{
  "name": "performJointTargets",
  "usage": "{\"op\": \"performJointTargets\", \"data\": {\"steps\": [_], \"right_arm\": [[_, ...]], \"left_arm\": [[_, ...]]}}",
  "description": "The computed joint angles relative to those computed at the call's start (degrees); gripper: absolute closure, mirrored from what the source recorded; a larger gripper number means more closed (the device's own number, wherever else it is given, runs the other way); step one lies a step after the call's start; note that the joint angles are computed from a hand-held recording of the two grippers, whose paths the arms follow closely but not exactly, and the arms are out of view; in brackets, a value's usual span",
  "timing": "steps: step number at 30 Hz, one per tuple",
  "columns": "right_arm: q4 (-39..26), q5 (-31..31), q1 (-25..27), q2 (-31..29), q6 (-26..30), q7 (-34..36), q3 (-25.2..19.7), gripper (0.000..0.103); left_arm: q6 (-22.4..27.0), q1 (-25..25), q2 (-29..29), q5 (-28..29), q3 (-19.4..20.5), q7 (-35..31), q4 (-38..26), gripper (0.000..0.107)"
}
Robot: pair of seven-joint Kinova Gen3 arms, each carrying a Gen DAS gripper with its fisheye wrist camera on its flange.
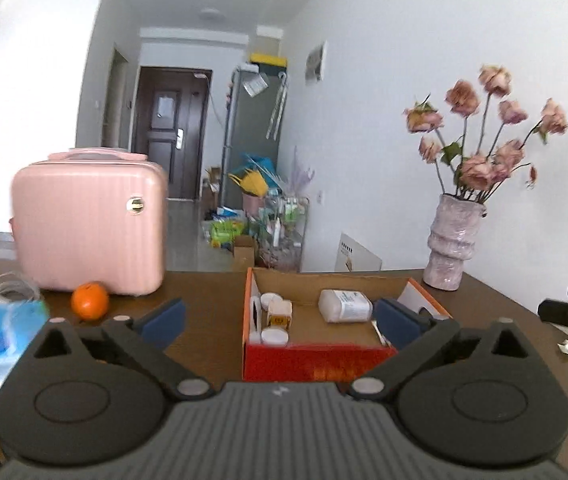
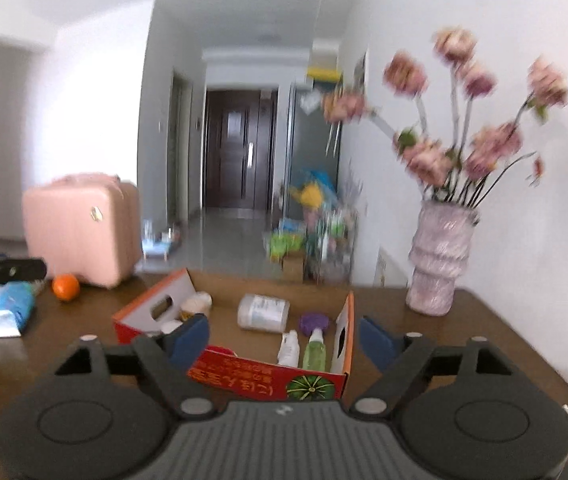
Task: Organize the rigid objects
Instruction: 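Move both tools back toward the blue cap and small white cap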
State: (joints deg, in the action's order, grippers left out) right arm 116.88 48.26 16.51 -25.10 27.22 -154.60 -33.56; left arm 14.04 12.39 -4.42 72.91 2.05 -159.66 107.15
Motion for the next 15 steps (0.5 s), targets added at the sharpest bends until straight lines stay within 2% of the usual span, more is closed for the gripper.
{"op": "performJointTargets", "data": {"steps": [3,5,7,9,10,12,14,15], "right_arm": [[5.85,1.91,-0.14,-7.96,-0.84,-6.99,-2.60,0.012],[9.62,1.90,-1.33,-13.27,0.05,-11.56,-4.78,0.009],[12.80,-1.17,-2.57,-18.58,1.77,-13.25,-7.81,0.005],[14.69,-5.69,-5.37,-22.44,4.65,-11.71,-10.24,0.003],[15.25,-8.02,-7.66,-23.98,6.98,-10.64,-11.44,0.003],[15.30,-12.68,-10.07,-26.07,11.64,-11.03,-14.73,0.003],[14.72,-17.34,-14.11,-27.15,16.30,-10.41,-16.39,0.003],[13.99,-19.67,-15.72,-27.82,18.63,-8.70,-17.37,0.003]], "left_arm": [[-1.54,5.38,-7.23,4.85,-5.03,-5.79,7.96,0.004],[-4.79,9.05,-12.20,5.33,-6.77,-7.26,13.27,0.004],[-6.66,11.48,-17.37,3.06,-7.93,-6.00,18.58,0.004],[-9.63,13.52,-22.23,3.06,-8.02,-6.85,23.42,0.004],[-11.20,13.02,-24.26,3.81,-6.70,-7.45,25.40,0.004],[-11.82,8.86,-28.38,2.80,-2.85,-5.85,29.22,0.004],[-8.71,3.84,-32.56,-1.19,-0.59,-2.13,32.06,0.004],[-6.38,2.45,-33.91,-3.47,-0.88,-0.54,32.67,0.004]]}}
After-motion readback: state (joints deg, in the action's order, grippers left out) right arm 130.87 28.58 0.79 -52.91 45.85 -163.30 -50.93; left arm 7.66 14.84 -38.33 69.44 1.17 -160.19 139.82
